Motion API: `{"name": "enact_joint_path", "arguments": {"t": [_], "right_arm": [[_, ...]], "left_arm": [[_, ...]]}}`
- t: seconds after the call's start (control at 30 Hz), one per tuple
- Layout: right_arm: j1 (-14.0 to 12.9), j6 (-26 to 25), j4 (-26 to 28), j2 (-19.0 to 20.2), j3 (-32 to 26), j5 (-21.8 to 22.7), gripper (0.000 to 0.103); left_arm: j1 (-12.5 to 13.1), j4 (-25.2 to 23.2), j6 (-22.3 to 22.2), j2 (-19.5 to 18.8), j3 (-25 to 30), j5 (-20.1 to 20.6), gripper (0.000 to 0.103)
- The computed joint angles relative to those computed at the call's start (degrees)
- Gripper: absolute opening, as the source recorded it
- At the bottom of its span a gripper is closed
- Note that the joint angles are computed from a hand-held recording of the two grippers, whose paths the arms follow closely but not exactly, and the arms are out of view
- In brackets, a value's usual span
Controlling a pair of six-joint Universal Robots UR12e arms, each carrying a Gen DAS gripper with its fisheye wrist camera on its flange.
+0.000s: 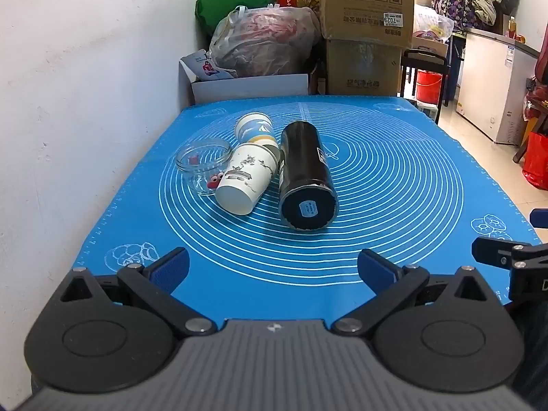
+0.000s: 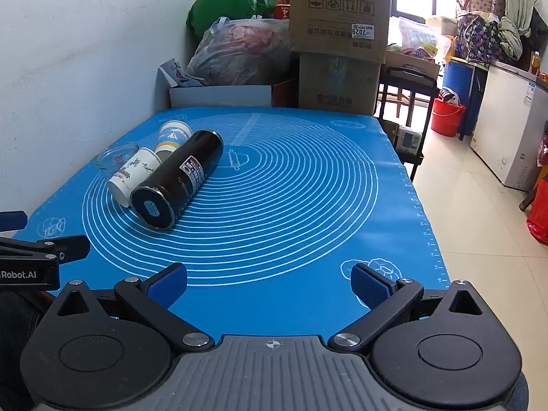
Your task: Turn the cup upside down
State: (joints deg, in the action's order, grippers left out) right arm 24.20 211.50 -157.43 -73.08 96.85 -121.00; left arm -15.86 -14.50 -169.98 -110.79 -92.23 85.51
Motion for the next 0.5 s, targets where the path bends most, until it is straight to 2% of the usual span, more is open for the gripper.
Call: {"name": "enact_joint_path", "arguments": {"t": [0.5], "right_arm": [[0.18,-0.07,-0.17,-0.02,0.05,-0.07,0.103]], "left_arm": [[0.02,0.71,-0.17,0.18,-0.46,0.14,0.103]]}}
